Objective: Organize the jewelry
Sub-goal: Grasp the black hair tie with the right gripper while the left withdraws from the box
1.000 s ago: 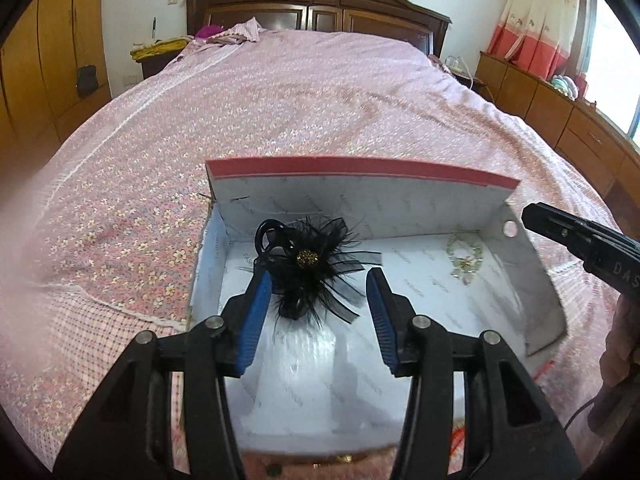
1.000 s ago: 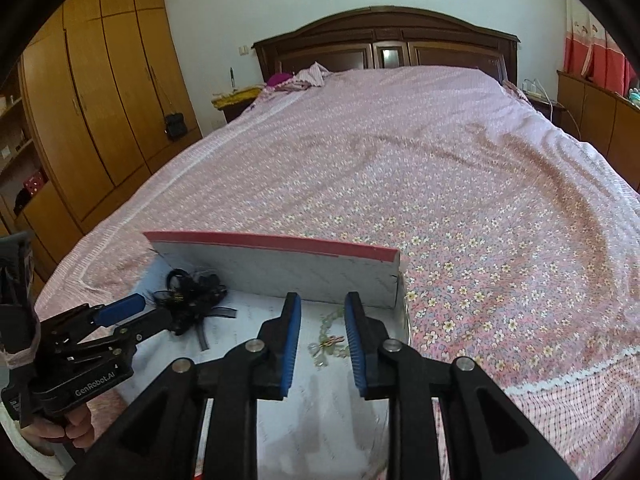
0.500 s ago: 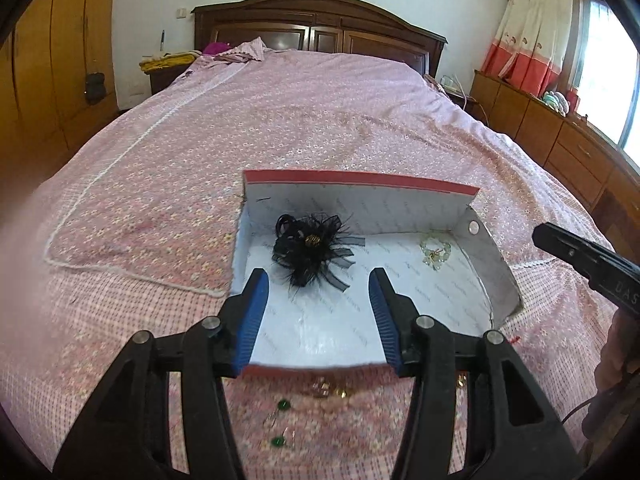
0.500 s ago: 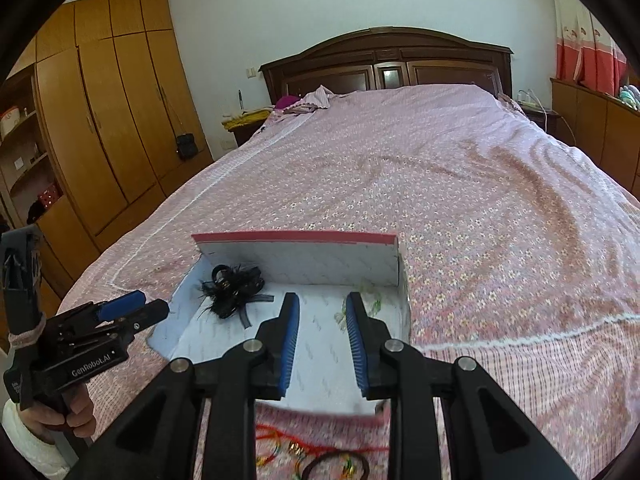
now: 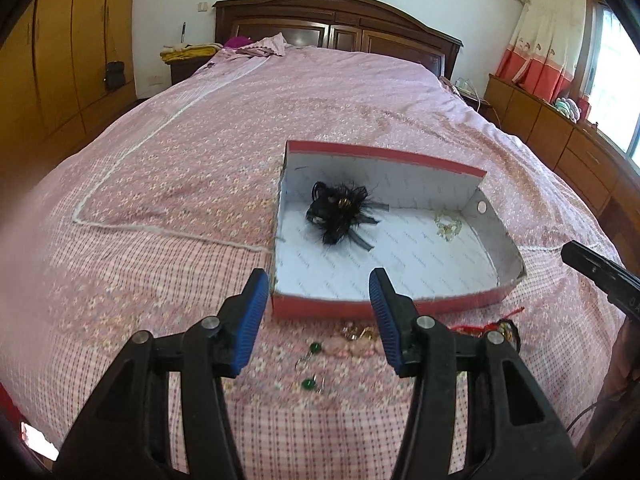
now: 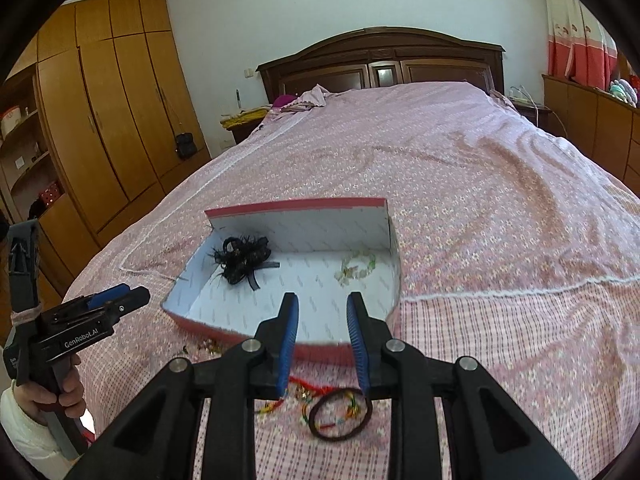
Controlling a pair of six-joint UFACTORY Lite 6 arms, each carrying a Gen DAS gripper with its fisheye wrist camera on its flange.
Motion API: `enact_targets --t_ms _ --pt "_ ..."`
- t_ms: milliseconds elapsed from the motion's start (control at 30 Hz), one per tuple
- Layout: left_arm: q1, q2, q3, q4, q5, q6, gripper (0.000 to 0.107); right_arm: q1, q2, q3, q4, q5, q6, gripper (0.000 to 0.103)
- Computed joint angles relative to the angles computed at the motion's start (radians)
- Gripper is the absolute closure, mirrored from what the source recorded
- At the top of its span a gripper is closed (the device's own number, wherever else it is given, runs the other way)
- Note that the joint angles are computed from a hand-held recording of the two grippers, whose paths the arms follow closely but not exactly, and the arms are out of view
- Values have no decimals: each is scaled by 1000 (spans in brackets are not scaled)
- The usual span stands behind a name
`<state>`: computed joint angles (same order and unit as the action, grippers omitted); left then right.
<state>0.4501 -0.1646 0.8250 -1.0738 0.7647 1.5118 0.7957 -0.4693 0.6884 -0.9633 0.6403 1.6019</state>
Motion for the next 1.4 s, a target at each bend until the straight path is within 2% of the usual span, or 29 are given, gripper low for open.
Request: enact_targets --t_ms 300,467,700,1233,1400 --pt "64 -40 -90 8 24 73 63 134 -74 -104 -2 107 119 75" --pt "81 -49 -128 1 19 115 63 162 -88 -160 8 114 168 75" --pt "89 -32 -166 -15 -7 171 63 154 -67 -225 19 67 216 75" --pt "69 44 -202 -77 -84 272 63 51 29 -302 -32 -135 289 76" --pt "68 71 -201 -87 -97 290 64 38 44 -307 -48 -152 299 91"
